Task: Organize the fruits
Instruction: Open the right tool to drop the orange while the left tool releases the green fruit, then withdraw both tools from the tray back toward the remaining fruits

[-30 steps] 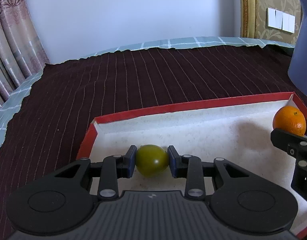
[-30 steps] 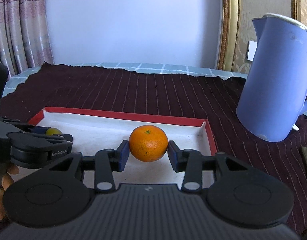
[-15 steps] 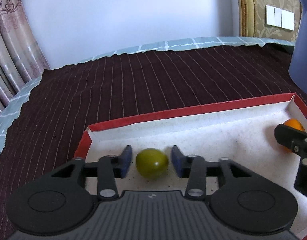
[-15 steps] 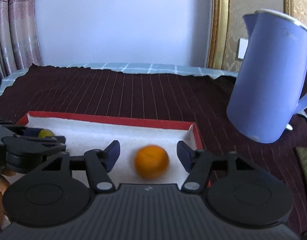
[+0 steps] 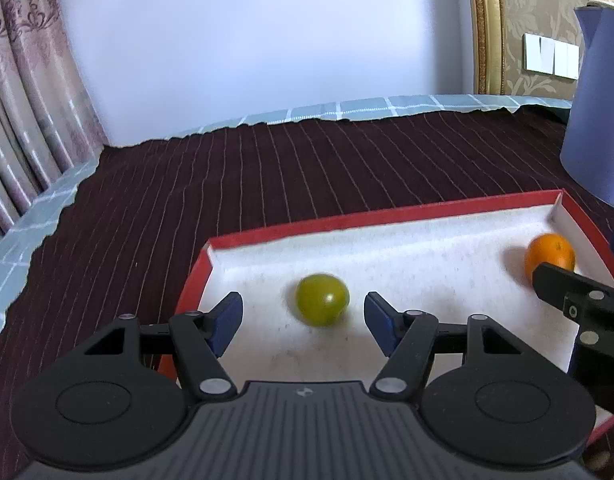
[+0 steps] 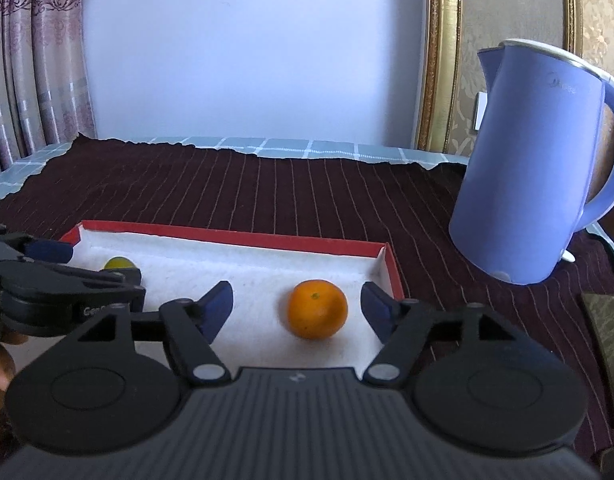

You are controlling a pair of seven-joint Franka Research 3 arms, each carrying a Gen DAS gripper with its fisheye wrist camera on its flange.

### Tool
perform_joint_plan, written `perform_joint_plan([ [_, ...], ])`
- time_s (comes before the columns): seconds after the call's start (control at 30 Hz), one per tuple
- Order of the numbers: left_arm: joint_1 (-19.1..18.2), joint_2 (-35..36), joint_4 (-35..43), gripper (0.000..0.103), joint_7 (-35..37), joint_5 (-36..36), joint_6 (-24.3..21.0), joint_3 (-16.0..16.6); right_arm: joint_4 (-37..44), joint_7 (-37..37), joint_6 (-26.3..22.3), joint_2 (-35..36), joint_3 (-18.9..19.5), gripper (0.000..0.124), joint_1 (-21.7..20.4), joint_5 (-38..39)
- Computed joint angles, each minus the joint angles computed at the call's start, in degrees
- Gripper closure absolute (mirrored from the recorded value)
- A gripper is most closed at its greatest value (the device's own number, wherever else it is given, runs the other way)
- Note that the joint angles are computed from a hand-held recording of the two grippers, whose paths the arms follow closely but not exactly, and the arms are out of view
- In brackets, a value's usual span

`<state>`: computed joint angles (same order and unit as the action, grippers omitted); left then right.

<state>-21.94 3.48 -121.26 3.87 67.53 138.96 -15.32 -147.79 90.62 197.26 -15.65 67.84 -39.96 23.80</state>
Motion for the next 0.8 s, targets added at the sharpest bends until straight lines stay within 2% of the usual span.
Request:
perform_joint_plan([
  [0.13,0.2,-2.3,-2.8,0.036,-1.9,0.5,0.9,-0.3,-1.7,-0.8,1.4,-0.9,-3.0,0.043,4.2,1.4],
  [0.27,0.7,-4.7,-5.4,0.036,-4.2,1.8,1.1,-0.9,-3.6,-2.2,3.3,-1.1,-7.9,0.031,10.9,3.7],
  [0.4,1.4,-7.1,-8.2,0.036,-6.3,2.1,2.2,-1.6,-5.2,-3.6,4.4,-2.1,-10.4,0.022,15.3,6.7],
  [0.63,2.0,-10.3,-11.5,0.036,-9.0,2.3,1.3,-3.2,-7.1,-6.1,4.9,-3.9,-12.4,0.021,20.8,13.4],
  [0.73,2.2,-11.7,-13.1,0.028,-10.1,2.2,1.9,-3.7,-7.8,-7.0,5.3,-4.6,-12.9,0.021,22.7,16.8],
  [0.8,2.3,-12.4,-13.8,0.028,-10.5,2.2,2.1,-4.0,-8.2,-7.8,4.9,-5.4,-13.2,0.021,23.8,19.0],
])
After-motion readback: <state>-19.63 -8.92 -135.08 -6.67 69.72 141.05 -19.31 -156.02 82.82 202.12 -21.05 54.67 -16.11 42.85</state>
